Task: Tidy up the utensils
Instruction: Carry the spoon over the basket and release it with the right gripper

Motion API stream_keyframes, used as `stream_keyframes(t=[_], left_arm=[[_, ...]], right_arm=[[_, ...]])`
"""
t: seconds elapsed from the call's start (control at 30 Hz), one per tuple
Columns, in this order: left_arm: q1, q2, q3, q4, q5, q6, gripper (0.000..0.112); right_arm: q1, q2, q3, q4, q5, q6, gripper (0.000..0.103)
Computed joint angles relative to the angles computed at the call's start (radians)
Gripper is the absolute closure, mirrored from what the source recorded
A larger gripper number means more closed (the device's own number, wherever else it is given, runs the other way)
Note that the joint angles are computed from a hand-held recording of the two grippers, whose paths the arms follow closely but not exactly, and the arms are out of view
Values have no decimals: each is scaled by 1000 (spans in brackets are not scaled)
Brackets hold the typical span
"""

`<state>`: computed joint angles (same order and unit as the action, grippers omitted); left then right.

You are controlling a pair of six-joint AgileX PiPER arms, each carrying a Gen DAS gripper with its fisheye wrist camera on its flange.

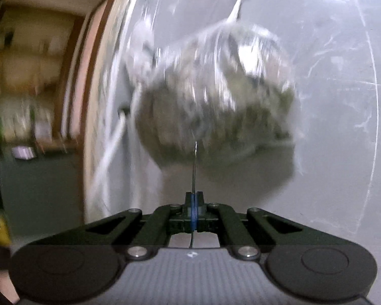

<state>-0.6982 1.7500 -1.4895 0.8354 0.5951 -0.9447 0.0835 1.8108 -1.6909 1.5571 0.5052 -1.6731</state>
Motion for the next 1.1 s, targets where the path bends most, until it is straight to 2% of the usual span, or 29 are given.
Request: stream_keyframes(t=[0.17,0.33,0.57,0.97,1.07,1.1], left_arm=[[1,0,1,1,-1,0,36],[2,1,0,0,-3,1,36],[3,-1,3,0,-5,2,36],[3,-2,3,-1,-5,4,36],[3,-2,2,-3,-5,6,36],[3,-2,2,-3,-5,6,36]], right_arm=[[-20,36,-136,-25,186,264,103],[10,45,-124,-63,260,303,103],[53,89,-127,-224,266,422,103],[81,28,38,-336,248,433,102],[92,15,54,-384,245,438,96],[90,13,54,-387,252,436,83]])
